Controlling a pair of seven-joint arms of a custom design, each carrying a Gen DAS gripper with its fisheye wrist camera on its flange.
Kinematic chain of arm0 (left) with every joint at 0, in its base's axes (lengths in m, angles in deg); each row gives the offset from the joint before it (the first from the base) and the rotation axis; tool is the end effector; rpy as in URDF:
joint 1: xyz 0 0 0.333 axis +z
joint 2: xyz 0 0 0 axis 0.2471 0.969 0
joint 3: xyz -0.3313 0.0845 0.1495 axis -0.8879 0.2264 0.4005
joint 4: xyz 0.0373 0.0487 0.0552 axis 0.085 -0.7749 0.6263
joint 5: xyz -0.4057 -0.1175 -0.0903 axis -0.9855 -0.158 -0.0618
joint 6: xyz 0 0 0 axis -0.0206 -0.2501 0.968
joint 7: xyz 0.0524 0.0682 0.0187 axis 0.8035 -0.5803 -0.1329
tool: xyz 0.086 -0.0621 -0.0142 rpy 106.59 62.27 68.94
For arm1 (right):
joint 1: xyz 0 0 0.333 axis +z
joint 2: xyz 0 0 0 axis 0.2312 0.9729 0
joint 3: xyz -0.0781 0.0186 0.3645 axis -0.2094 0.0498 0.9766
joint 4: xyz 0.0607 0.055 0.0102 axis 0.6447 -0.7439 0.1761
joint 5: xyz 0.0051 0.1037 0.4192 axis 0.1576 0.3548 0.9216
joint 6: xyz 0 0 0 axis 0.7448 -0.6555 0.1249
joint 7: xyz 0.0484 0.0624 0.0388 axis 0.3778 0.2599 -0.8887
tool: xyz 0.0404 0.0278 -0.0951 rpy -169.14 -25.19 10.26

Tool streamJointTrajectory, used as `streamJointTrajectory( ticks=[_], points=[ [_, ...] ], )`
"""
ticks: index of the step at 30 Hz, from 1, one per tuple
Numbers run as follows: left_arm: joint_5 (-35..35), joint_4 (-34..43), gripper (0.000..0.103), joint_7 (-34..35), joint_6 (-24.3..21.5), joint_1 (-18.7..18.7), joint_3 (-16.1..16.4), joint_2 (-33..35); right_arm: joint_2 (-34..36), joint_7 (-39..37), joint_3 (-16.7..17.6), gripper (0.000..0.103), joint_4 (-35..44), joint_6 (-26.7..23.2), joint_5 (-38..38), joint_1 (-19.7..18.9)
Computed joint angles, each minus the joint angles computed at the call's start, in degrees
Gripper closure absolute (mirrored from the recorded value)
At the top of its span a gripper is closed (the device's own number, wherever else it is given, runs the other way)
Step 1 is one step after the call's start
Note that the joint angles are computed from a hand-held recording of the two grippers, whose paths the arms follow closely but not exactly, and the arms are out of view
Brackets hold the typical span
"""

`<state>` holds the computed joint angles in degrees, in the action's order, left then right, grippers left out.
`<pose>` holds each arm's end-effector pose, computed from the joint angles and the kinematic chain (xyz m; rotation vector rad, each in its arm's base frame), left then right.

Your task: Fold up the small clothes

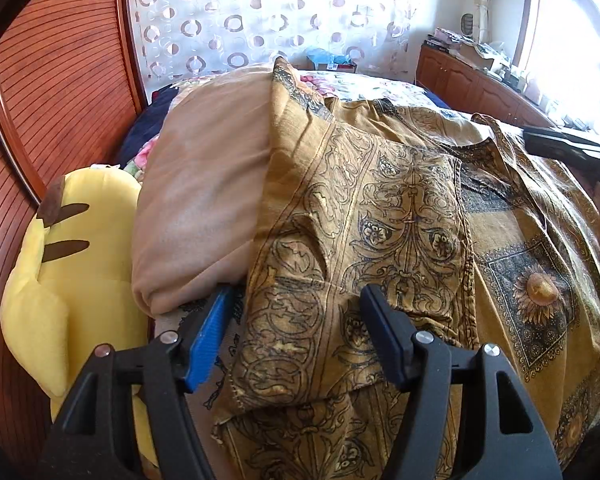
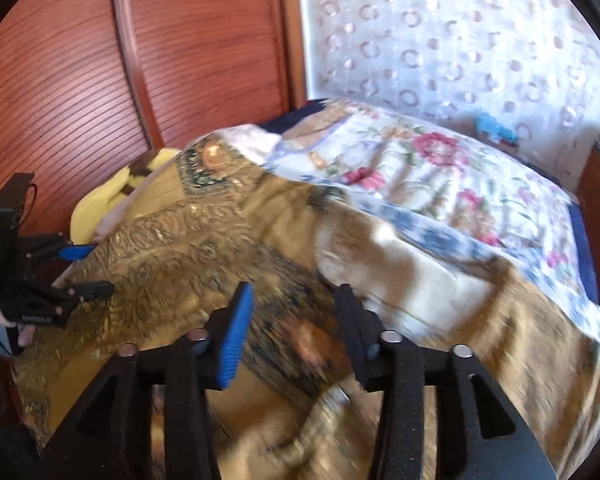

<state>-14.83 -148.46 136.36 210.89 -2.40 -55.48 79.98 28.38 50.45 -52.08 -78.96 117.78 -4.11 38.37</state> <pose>0.5977 -0.3445 0.4611 -1.5734 2.1583 -0.8235 0.6407 0.3297 0.4918 -2.0626 1.2949 -0.4519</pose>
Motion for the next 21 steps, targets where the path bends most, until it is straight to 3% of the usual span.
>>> streamJointTrajectory(
  ticks=[4,9,13,17,21],
  points=[
    [0.69,0.19,0.037,-0.82,-0.17,-0.37,0.30,0.14,-6.37,15.33,-8.83,0.053,-8.51,2.74,-13.32,5.37],
    [0.54,0.25,0.036,-0.73,-0.15,-0.24,0.17,0.19,-14.20,35.20,-13.23,0.052,-17.34,4.49,-32.22,5.02],
    [0.65,0.21,0.036,-0.79,-0.14,-0.25,0.20,0.18,-20.93,50.51,-11.98,0.037,-23.27,2.69,-47.17,-0.48],
    [0.76,0.29,0.036,-0.91,-0.29,-0.32,0.25,0.17,-27.57,60.80,-8.45,0.036,-29.16,-0.63,-57.76,-7.95],
    [0.73,-0.11,0.036,-1.08,-0.71,-0.32,0.15,-0.31,-32.14,63.92,-6.81,0.036,-34.16,-0.79,-59.06,-13.53]
  ],
)
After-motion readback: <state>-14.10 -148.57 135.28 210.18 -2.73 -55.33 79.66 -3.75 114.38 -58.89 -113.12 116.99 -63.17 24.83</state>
